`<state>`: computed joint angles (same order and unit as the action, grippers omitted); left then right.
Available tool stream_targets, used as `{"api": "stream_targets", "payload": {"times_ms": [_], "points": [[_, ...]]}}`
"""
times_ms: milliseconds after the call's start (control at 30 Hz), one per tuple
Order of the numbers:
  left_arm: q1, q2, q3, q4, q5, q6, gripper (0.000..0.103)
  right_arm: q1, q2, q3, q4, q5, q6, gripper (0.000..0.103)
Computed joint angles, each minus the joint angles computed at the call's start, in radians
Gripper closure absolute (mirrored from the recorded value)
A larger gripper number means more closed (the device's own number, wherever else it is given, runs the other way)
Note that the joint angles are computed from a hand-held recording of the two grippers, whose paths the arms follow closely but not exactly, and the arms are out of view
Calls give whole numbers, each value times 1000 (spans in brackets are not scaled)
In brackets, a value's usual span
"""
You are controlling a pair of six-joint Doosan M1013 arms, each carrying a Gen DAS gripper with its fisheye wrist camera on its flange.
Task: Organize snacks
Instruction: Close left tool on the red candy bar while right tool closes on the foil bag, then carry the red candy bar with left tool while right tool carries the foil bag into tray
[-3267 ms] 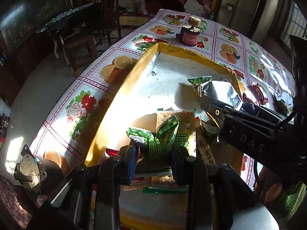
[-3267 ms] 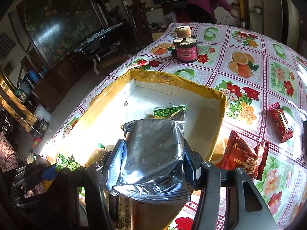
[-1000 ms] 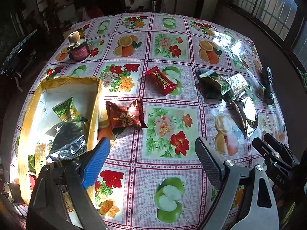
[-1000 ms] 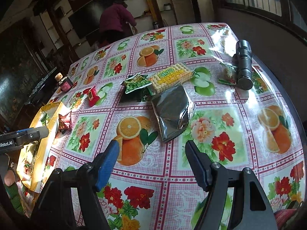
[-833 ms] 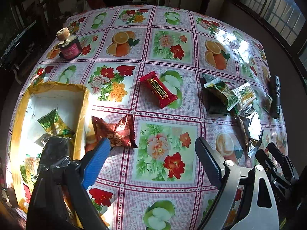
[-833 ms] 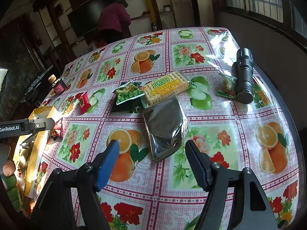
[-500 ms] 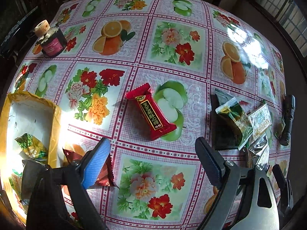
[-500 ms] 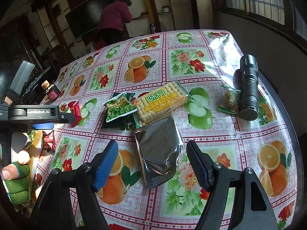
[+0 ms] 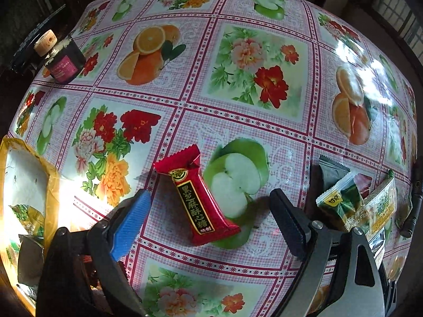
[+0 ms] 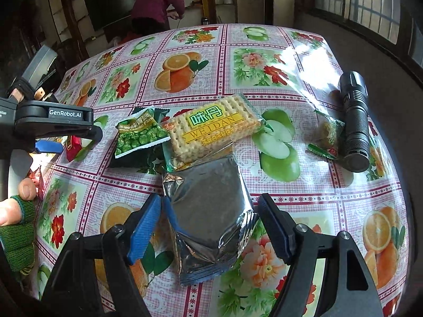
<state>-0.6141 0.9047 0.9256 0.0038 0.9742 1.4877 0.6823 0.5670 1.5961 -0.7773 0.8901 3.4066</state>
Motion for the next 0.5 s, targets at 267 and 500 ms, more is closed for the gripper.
{"api": "stream_targets", "payload": {"times_ms": [267, 500], "points": [[-6, -50, 76, -7, -67, 47, 82, 13, 16, -28, 14, 61, -55, 44], [19, -138, 222, -81, -122, 137, 82, 40, 8, -20, -7, 17, 2, 44]]}}
